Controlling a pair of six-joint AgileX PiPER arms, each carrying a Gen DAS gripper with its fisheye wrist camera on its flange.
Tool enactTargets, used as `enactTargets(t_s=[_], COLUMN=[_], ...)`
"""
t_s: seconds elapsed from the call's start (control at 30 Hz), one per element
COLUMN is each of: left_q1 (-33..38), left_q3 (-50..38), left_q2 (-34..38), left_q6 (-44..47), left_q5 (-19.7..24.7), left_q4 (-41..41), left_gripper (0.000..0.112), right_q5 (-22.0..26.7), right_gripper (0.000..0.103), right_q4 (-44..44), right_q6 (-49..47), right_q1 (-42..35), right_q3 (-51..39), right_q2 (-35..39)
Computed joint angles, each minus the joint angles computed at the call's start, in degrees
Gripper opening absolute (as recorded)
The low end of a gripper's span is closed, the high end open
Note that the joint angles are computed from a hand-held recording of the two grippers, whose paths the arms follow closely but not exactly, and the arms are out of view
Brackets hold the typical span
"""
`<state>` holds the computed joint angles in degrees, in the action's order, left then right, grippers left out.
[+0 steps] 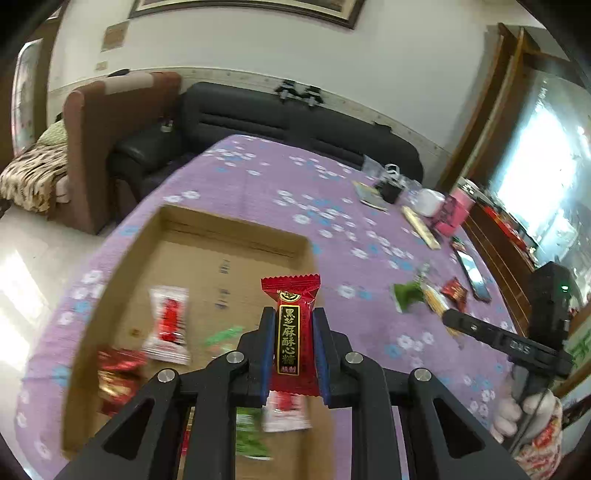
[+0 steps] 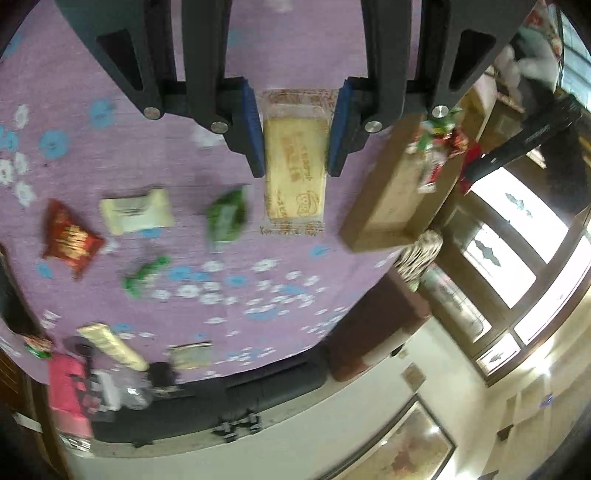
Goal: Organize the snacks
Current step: 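Carry both packets over the cardboard tray and open both tools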
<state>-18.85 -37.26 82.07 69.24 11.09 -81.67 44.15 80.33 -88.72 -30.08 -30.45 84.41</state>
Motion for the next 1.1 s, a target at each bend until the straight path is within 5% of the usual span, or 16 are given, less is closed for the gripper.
enactTargets(t_s=[0.27,0.57,0.93,1.1], left_q1=[9.53,14.59,14.92,16.45], left_q3=[-3.35,-14.53,-18.91,-17.47], left_q2=[4.86,16.44,21.91,20.02], left_q6=[1.7,-10.36,-16.45,-12.97], left_q5=[4.32,10.92,11.52,12.86], left_q4=[3.37,16.1,21.75,17.32], left_gripper=[0.02,0.02,0.021,0.041], right_q5=[-11.0,-23.18,-30.17,-33.07], right_gripper=[0.033,0.033,0.035,0.041], right_q4=[-1.66,-6.37,-18.03,-14.01], right_q6=[16.08,29.16,41.55,37.26], right_q1=[23.1,40.45,48.25,49.77], right_q3=[-5.89,-16.09,-23.6,-21.77], right_q2=[-0.84,10.4,19.38,17.69])
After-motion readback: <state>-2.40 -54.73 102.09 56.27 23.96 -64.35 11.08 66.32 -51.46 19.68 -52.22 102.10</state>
